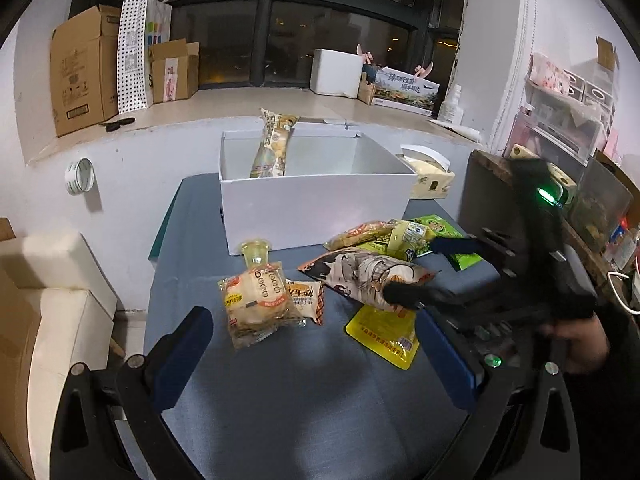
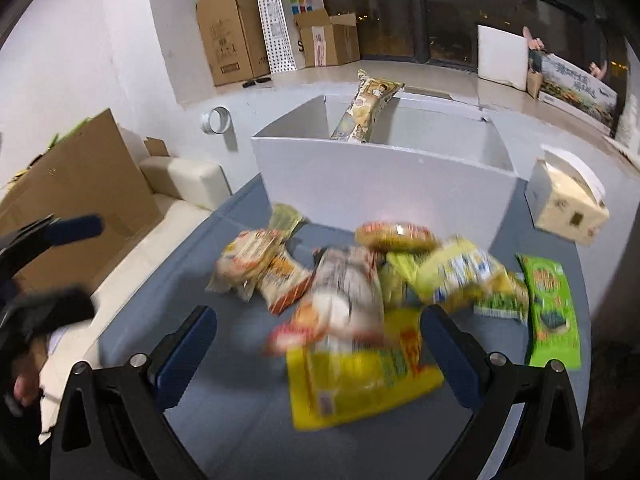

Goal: Organize snacks
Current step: 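Return both tools to the remaining snacks on the table, then grasp the black-and-white spicy snack bag with the right tool while the left tool grasps the bread pack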

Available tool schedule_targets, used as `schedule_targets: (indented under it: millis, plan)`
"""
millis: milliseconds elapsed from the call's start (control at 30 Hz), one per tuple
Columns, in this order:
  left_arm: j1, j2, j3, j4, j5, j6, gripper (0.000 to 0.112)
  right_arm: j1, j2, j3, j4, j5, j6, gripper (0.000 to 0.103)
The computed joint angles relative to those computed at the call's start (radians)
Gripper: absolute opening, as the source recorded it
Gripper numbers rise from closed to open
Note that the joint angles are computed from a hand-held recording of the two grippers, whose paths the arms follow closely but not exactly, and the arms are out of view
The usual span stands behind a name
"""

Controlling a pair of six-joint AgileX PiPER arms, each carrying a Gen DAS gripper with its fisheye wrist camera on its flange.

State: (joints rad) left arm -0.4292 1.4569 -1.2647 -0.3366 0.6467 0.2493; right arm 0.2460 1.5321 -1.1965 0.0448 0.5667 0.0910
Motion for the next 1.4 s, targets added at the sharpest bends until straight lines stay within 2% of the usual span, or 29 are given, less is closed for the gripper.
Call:
schedule_targets:
  millis: [100,200,300,333,400,467,633,733,833,933,1000,1033,1067,1100,1167,1200,1267,1300,1333,1367,1400]
  plan:
    - [-0.002,-0.001,0.005,0.031,-0.005,-0.025,0.103,-0.011,0.113,-0.131,0.036,0.070,-0.044,0.103]
    - [0.014,0.001,0.011,0.034,-0.006,-0.021,0.103,0.001,0.228,-0.247,-0.028,0.179,-0.012,0.103]
    - [0.046,0.018,0.005,0.027,0.002,-0.021,0.103,-0.026,0.274,-0.262,0.029,0.202,-0.026,0.102]
    - [0.054,0.021,0.006,0.019,0.005,-0.019,0.103,-0.034,0.273,-0.250,0.055,0.197,-0.030,0.089]
    - [0.077,0.030,0.008,-0.012,0.009,-0.001,0.103,-0.013,0.264,-0.230,-0.013,0.201,0.013,0.063]
    - [0.091,0.041,0.011,-0.036,0.010,0.013,0.103,0.018,0.239,-0.200,-0.100,0.191,0.059,0.058]
    - [0.082,0.071,0.007,-0.025,0.007,0.008,0.103,0.019,0.157,-0.144,-0.084,0.183,0.052,0.055]
    - [0.082,0.117,-0.016,-0.028,0.020,0.015,0.103,0.021,0.047,-0.079,-0.071,0.157,0.046,0.052]
    - [0.068,0.182,-0.069,0.009,0.045,-0.041,0.103,0.009,-0.085,-0.004,-0.050,0.131,0.050,0.051]
    - [0.053,0.261,-0.145,0.031,0.067,-0.098,0.103,0.002,-0.197,0.053,-0.048,0.123,0.061,0.050]
    - [0.057,0.338,-0.226,-0.006,0.111,-0.094,0.103,0.009,-0.254,0.089,-0.084,0.115,0.094,0.047]
    - [0.052,0.363,-0.253,0.009,0.124,-0.117,0.103,0.010,-0.280,0.106,-0.106,0.118,0.112,0.017]
    - [0.042,0.397,-0.291,0.037,0.136,-0.151,0.103,0.006,-0.286,0.118,-0.112,0.108,0.120,0.002]
    - [0.024,0.428,-0.327,0.093,0.151,-0.203,0.103,0.002,-0.298,0.131,-0.129,0.102,0.140,0.000]
    - [0.002,0.441,-0.333,0.142,0.141,-0.239,0.103,-0.019,-0.269,0.124,-0.133,0.140,0.116,0.000]
    - [0.000,0.433,-0.319,0.113,0.134,-0.213,0.103,-0.024,-0.257,0.134,-0.148,0.148,0.123,0.000]
    - [0.002,0.413,-0.288,0.054,0.119,-0.157,0.103,-0.061,-0.255,0.164,-0.066,0.151,0.017,0.001]
    - [-0.006,0.403,-0.274,0.060,0.108,-0.155,0.103,-0.075,-0.256,0.174,-0.046,0.162,-0.016,0.011]
    - [-0.011,0.402,-0.274,0.076,0.108,-0.164,0.103,-0.085,-0.259,0.182,-0.051,0.180,-0.023,0.035]
    - [-0.018,0.397,-0.271,0.094,0.108,-0.175,0.103,-0.092,-0.258,0.184,-0.051,0.201,-0.032,0.055]
    - [-0.015,0.396,-0.271,0.085,0.109,-0.164,0.103,-0.093,-0.264,0.188,-0.061,0.233,-0.036,0.084]
